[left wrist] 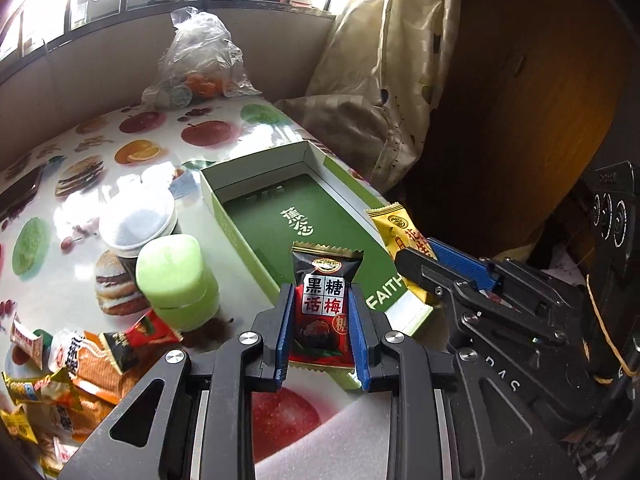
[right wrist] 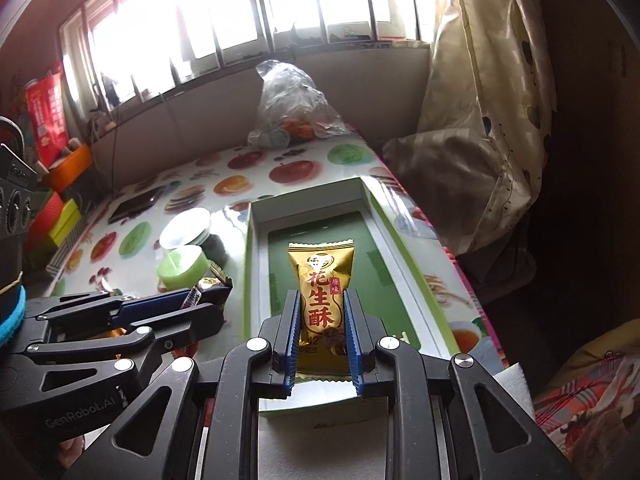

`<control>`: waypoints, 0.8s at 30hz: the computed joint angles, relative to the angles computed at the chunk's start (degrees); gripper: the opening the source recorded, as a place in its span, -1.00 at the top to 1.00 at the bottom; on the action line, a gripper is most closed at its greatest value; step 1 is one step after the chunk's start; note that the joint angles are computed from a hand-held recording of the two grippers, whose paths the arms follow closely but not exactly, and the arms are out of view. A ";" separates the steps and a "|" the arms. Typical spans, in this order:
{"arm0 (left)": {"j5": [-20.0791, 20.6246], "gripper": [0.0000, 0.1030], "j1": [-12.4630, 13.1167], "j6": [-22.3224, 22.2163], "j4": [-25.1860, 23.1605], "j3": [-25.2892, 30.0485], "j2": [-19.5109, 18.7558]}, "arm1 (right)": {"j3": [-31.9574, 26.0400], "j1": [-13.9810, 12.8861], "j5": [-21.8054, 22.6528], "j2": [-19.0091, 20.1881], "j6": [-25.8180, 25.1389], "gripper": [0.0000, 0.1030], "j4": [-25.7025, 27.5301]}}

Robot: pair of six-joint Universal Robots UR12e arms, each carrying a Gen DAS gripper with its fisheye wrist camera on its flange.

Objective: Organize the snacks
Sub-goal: 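Carry both candies into the green box and open both grippers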

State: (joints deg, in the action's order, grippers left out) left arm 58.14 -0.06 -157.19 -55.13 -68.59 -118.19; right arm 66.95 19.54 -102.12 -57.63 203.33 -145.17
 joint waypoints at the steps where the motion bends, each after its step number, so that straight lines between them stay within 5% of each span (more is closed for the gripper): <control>1: 0.35 0.48 -0.26 -0.41 -0.51 0.76 -0.52 | -0.12 -0.18 -0.12 0.14 -0.07 0.61 0.34; 24: 5.41 0.44 -3.55 -3.71 -6.44 8.77 -6.79 | -1.54 -1.91 -2.14 2.17 -1.38 0.61 6.08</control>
